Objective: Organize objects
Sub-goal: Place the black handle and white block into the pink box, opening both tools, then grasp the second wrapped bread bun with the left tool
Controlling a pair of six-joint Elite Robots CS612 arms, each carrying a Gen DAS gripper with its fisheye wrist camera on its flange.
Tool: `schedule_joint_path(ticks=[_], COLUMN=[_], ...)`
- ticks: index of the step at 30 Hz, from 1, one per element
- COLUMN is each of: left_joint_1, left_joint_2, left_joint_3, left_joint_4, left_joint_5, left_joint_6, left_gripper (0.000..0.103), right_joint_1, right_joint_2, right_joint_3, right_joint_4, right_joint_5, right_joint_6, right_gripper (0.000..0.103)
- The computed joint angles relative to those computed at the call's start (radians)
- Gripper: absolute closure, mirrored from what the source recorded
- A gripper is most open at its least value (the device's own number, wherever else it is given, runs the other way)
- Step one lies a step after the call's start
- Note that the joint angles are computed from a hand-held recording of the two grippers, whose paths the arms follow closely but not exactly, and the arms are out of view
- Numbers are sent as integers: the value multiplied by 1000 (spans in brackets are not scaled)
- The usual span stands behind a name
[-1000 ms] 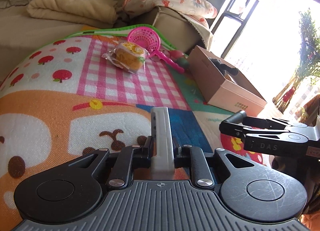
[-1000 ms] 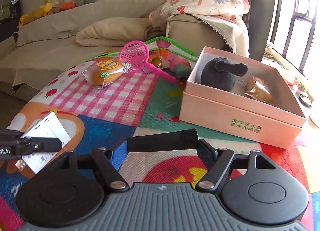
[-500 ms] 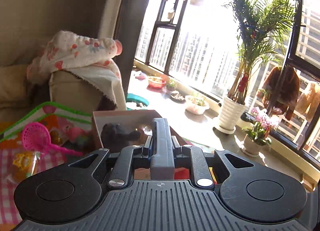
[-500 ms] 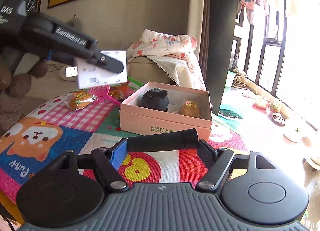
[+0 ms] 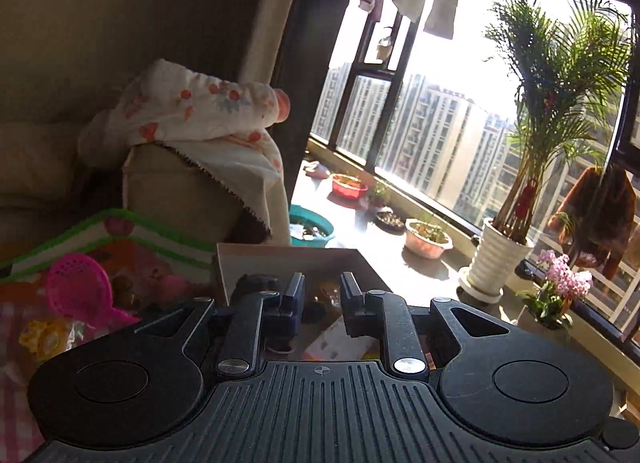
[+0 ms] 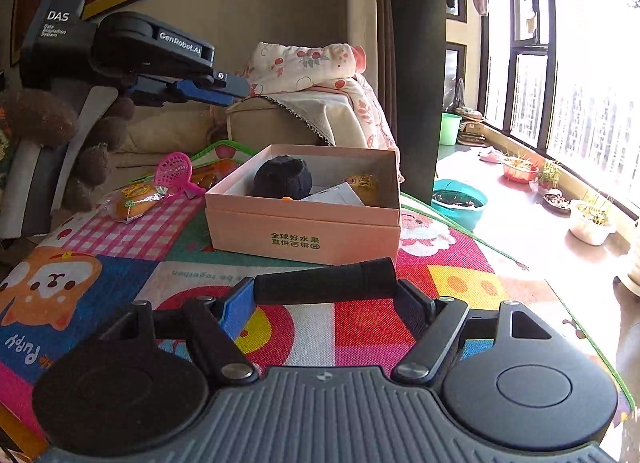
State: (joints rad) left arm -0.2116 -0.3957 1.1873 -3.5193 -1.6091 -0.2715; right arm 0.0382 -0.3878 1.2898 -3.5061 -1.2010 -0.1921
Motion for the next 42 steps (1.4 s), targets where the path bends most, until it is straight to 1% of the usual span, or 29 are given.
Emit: schedule_joint_path(ticks=[3, 5, 8, 10, 12, 14, 15, 16, 17, 19, 21, 22, 24, 25, 26, 29, 31, 32, 34, 40, 42], left_joint_1=[8, 12, 20, 26, 28, 28, 28, 27, 27, 29, 36, 42, 61, 72, 85, 110, 120, 126, 124, 108, 110], left_joint_2=[-17, -24, -30, -32, -38, -43, -45, -46, -47, -46, -39, -34, -20, -15, -11, 8, 19, 32, 47, 71, 84], left_joint_3=[81, 125, 168, 187, 203, 220, 224, 228, 231, 226, 210, 198, 156, 136, 107, 42, 5, -16, -38, -88, -112], left_joint_4=[-11, -14, 10, 20, 21, 14, 10, 5, -4, -23, -43, -51, -47, -25, 25, 136, 216, 221, 217, 239, 242], left_joint_5=[3, 7, 6, 8, 39, 85, 102, 123, 147, 188, 242, 263, 296, 297, 288, 243, 204, 173, 171, 222, 225], left_joint_6=[-22, -30, -64, -87, -92, -76, -68, -57, -47, -44, -74, -89, -114, -118, -117, -75, -54, -34, -2, 100, 86], left_gripper=[82, 82, 82, 82, 82, 82, 82, 82, 82, 82, 82, 82, 82, 82, 82, 82, 82, 79, 79, 78, 78], right_joint_1=[7, 13, 26, 36, 47, 54, 56, 58, 60, 64, 66, 67, 69, 69, 69, 65, 65, 65, 64, 72, 75], right_joint_2=[8, 19, 48, 76, 109, 141, 152, 159, 163, 159, 147, 141, 129, 123, 115, 94, 83, 77, 71, 58, 55], right_joint_3=[-44, -97, -213, -298, -380, -450, -476, -491, -494, -474, -431, -402, -348, -324, -299, -240, -212, -195, -181, -158, -148], right_joint_4=[9, 42, 168, 248, 304, 360, 391, 410, 418, 409, 359, 318, 237, 206, 186, 170, 167, 167, 179, 224, 227], right_joint_5=[0, -3, -15, -28, -53, -55, -52, -52, -49, -44, -40, -34, -33, -33, -25, 9, 15, 22, 48, 79, 86], right_joint_6=[-4, -7, 3, 14, 18, 10, 11, 15, 16, -2, -29, -56, -108, -130, -152, -202, -221, -234, -261, -315, -330], right_gripper=[28, 28, 28, 28, 28, 27, 26, 19, 16, 16, 16, 16, 10, 7, 7, 6, 6, 6, 5, 1, 0])
